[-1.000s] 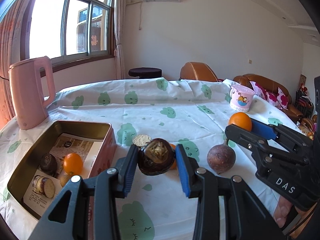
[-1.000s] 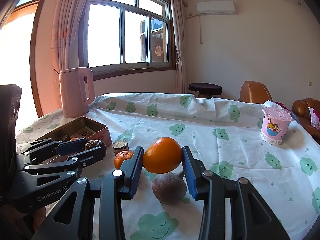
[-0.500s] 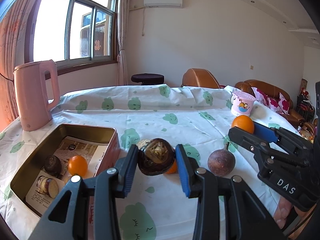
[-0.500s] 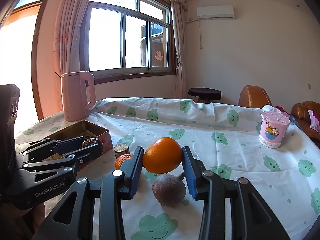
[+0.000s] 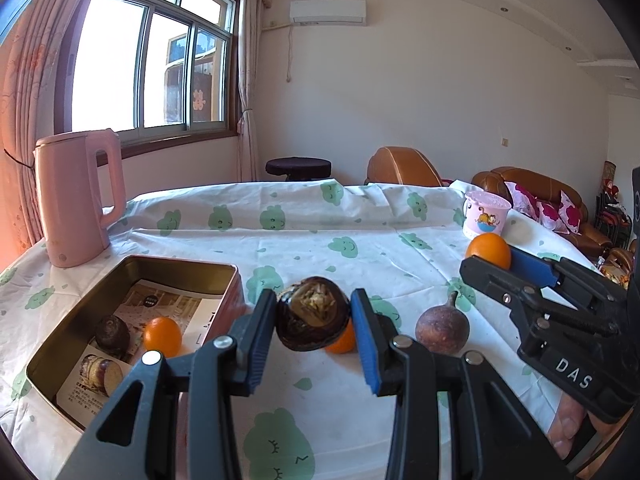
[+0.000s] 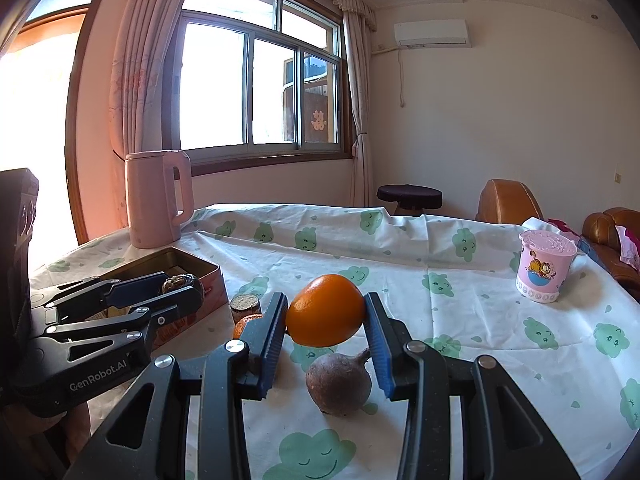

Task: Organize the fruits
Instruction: 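Lift the dark brown fruit and the orange and carry both toward the tin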

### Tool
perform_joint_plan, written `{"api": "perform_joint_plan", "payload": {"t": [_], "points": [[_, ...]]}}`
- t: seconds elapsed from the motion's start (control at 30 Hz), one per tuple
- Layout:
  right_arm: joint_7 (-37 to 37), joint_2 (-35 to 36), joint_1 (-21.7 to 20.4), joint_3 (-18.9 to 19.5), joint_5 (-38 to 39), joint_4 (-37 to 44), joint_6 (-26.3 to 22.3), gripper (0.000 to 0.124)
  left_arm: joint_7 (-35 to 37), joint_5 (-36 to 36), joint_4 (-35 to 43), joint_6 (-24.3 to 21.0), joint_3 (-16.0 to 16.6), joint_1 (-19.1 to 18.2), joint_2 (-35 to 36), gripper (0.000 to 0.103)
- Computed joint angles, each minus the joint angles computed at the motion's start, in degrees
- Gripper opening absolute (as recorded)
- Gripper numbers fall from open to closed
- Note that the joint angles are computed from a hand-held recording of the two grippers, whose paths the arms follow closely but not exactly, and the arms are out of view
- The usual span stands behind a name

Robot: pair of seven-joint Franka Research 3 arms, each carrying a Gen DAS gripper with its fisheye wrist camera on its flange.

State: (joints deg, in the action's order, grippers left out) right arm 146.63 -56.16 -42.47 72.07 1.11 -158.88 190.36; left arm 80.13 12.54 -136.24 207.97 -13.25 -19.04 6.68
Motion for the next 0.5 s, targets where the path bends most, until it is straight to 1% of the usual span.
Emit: {"api": "perform_joint_plan", "payload": {"t": [0.17,0.5], "points": [[0.28,-0.61,0.04,0.16,0.1,-0.24,0.33,0.041,1.36,-1.47,-0.37,0.94,0.13,-0.43,-0.1,0.04],[0.73,-2.03,0.17,0.47,0.46,-0.67,0.91,0.041,5.77,-5.84,-1.88,5.35,0.0,-1.46,-0.2,0.04]]}}
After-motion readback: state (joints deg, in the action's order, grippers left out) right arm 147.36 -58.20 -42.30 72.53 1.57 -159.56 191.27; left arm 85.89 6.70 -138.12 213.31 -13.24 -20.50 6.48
